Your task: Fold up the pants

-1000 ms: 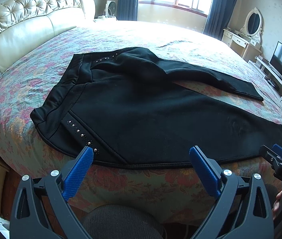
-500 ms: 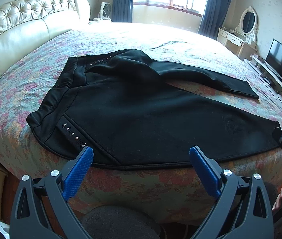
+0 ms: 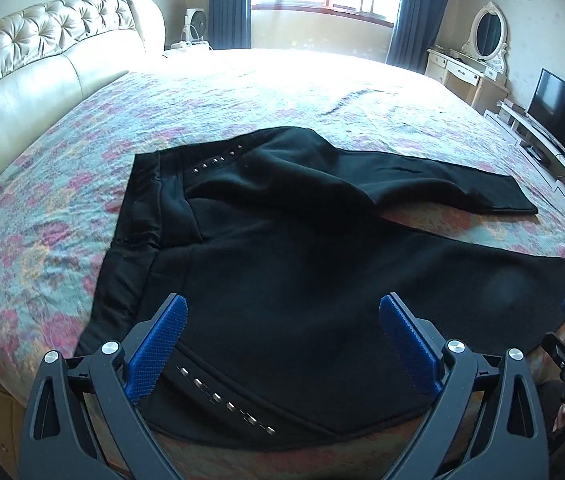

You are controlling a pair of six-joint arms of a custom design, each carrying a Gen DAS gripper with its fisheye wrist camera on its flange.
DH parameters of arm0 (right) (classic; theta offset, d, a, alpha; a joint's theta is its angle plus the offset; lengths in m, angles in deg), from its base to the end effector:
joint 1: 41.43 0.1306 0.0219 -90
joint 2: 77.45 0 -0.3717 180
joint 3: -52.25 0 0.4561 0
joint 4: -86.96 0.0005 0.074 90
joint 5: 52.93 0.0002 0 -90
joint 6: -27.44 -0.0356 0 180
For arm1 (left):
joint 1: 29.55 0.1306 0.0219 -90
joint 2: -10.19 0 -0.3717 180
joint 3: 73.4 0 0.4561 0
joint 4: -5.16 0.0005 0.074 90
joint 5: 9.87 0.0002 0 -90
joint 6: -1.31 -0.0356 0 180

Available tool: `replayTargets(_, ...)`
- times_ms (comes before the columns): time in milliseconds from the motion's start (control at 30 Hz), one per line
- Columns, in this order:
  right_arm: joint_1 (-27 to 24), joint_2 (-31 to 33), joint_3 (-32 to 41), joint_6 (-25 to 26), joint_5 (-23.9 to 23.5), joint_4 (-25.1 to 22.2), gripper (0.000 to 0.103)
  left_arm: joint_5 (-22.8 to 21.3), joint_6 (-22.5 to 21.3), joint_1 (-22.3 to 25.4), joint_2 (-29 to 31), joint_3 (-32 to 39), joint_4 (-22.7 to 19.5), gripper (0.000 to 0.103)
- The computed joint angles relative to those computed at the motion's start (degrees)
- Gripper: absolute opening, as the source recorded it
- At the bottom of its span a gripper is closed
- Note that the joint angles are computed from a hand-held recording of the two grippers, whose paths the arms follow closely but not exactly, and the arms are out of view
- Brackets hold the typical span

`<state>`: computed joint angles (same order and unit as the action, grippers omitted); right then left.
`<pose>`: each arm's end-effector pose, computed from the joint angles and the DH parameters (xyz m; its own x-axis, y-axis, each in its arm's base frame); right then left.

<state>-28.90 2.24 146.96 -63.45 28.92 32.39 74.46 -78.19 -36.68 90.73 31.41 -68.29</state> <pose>0.4676 0.1086 0.5448 -0.6265 -0.1235 -0.7696 -0.3118 0.9446 0.1022 0.4449 -0.0526 0.6018 -0.7492 -0.0890 -0.6564 -0.0784 0.9959 -0.0456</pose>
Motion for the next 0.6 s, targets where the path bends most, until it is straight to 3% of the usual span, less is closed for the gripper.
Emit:
replayTargets(167, 0.9, 4.3, 3.8, 0.1, -3.2, -2.2, 0.101, 4.9, -4.4, 11.7, 10.8, 9.7, 1.0, 0.096)
replayTargets(333, 2.0, 6.9, 5.9, 1.2, -4.9, -3.4, 0.101, 8.5, -2.7, 20.8, 23.5, 20.1, -1.1, 0.096)
replayTargets(400, 2.3, 7.7, 6.2, 1.1, -5.8, -4.0, 0.101, 12.1, -0.5, 23.4, 27.0, 22.3, -1.1, 0.096)
replayTargets(500, 2.5, 8.8, 6.5, 1.4, -6.9, -4.9, 0.101, 22.1, 2.7, 26.0, 30.3, 23.7, 0.8, 0.096)
replayTargets(600, 2.8, 10.3, 7.2, 2.2, -7.1, -6.5, 0.101, 27.0, 1.6, 25.8, 32.7, 25.4, 2.1, 0.096)
